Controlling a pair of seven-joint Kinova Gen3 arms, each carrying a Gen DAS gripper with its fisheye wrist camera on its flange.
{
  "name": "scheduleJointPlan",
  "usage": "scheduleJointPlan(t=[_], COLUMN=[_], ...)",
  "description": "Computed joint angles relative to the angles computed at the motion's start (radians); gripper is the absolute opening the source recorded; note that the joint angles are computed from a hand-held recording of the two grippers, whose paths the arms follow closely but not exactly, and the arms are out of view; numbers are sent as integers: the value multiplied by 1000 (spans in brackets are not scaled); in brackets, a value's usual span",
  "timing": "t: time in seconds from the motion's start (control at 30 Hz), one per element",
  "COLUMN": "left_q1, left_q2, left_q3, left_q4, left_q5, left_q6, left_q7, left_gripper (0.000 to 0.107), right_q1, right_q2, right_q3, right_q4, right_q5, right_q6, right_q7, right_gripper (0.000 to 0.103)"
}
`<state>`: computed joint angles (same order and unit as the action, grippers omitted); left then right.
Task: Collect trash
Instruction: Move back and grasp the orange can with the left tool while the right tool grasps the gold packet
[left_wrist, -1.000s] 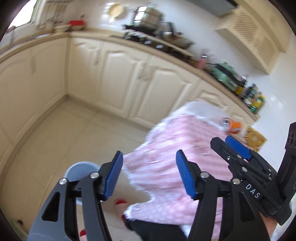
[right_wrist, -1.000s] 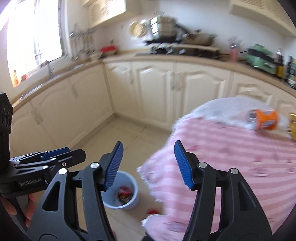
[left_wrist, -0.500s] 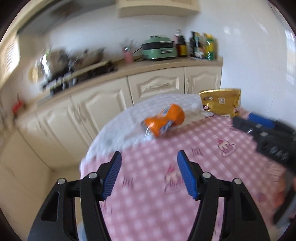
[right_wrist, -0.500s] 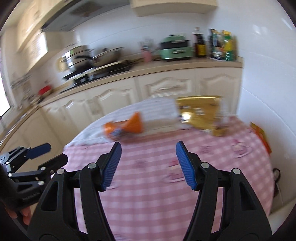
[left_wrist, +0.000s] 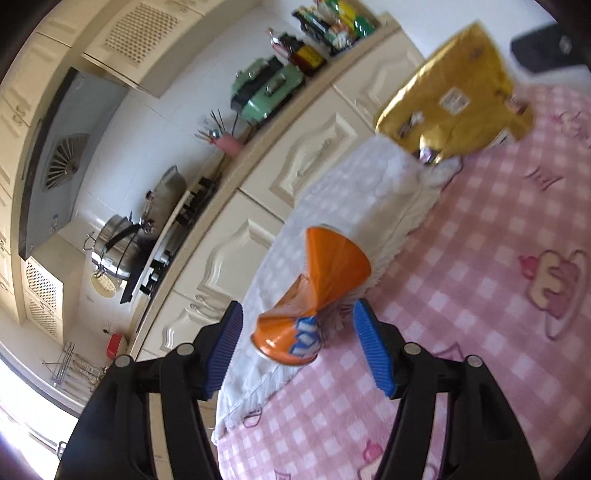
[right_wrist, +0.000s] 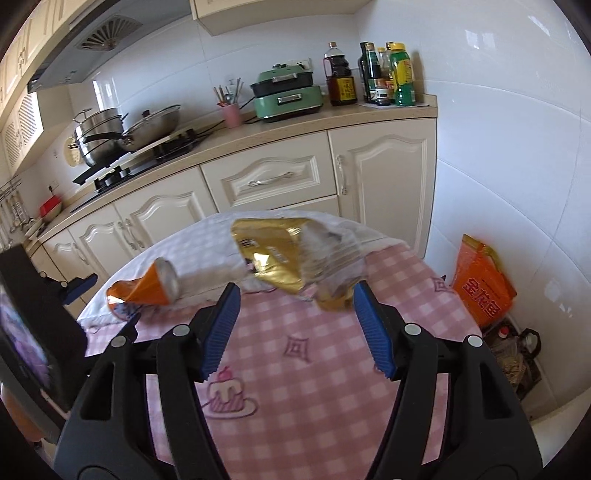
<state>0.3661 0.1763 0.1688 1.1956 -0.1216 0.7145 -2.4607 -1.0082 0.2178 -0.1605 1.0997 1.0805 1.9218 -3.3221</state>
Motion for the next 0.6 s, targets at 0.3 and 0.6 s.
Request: scheduleJointPlan(t=[0.3, 0.6], left_q1=[46, -307], left_q2=[115, 267], left_q3=[-91, 254], left_q4=[-246, -600], left_q5=[134, 288], left_q6=[230, 596], left_q7=[0, 214], left_gripper=[20, 13], right_q1=[129, 164], right_q2=[-39, -39], right_q3=[1, -15], right_q4=[58, 69], right_q5=[-91, -119], right_q6=[-118, -165], right_q7=[30, 35], right_gripper=[66, 8])
